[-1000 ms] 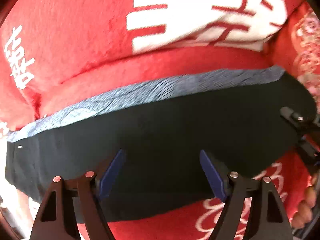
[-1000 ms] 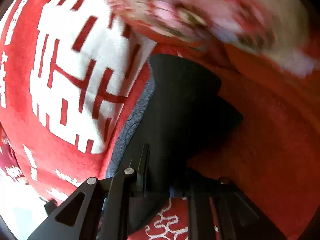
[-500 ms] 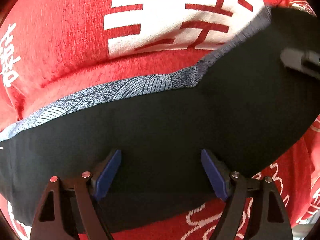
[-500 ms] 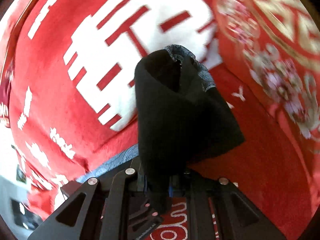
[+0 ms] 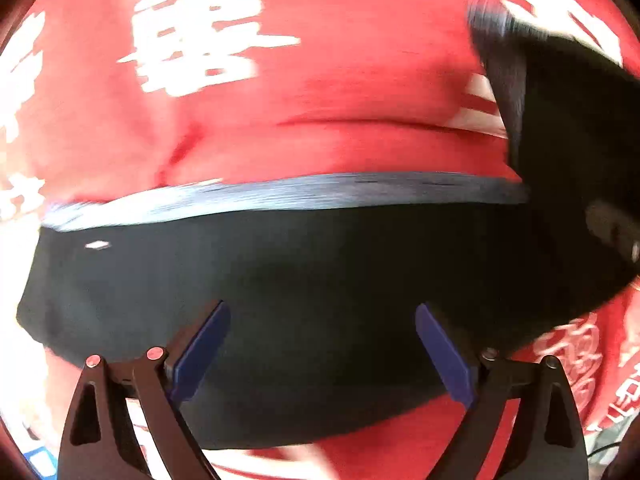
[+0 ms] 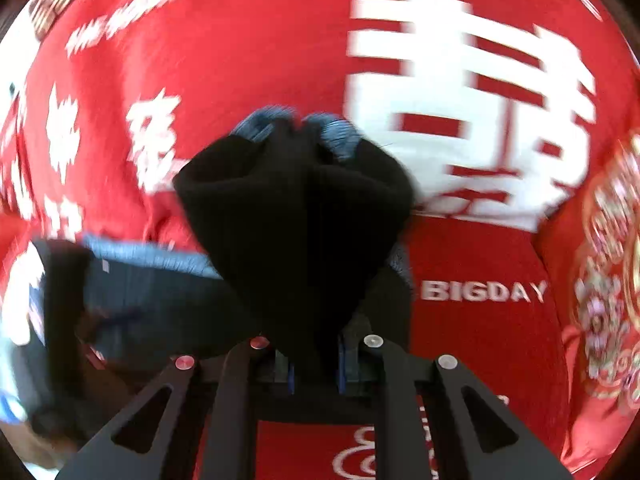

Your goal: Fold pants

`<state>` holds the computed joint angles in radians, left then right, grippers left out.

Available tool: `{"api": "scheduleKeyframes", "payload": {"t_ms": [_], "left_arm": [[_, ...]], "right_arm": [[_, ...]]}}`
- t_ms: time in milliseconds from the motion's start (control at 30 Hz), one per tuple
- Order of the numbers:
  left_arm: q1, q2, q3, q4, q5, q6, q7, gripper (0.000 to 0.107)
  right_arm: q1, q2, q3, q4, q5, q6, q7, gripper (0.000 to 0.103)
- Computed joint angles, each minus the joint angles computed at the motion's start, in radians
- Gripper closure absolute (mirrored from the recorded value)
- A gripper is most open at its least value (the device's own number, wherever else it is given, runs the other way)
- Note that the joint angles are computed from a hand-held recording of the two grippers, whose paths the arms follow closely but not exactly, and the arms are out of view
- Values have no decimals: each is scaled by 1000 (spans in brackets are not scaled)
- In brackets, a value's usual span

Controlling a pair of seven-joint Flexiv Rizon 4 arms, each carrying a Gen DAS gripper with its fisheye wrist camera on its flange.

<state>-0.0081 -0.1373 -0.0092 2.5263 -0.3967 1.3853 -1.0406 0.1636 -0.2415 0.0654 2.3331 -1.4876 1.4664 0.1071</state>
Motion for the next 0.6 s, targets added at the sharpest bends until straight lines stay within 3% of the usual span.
{"api": "scheduleKeyframes", "payload": {"t_ms": [67, 167, 333, 367, 400, 467, 500, 600], "left_arm": [[34, -23, 69, -26, 78, -8, -20, 12], [91, -61, 108, -50, 120, 6, -24, 12], [154, -95, 106, -61, 133, 2, -5, 12], [171, -119, 85, -73, 115, 9, 17, 12], [183, -126, 67, -77, 101, 7, 34, 12], [178, -73, 50, -31, 47, -17, 90, 12], [188, -36, 29, -25, 49, -55, 86, 12], [176, 31, -15, -14, -115, -160, 234, 12]], "right_arm": [[86, -66, 42, -42, 120, -102, -116, 85], [203, -177, 69, -110, 264, -222, -252, 82], [392, -264, 36, -177, 321, -449, -319, 73], [415, -260, 29, -176, 313, -477, -320, 63], [421, -250, 31, -169, 304, -470, -326, 52], [407, -218, 41, -141, 293, -406, -333, 43], [399, -201, 45, -126, 299, -383, -335, 43], [349, -121, 49, -59, 348, -274, -283, 43]]}}
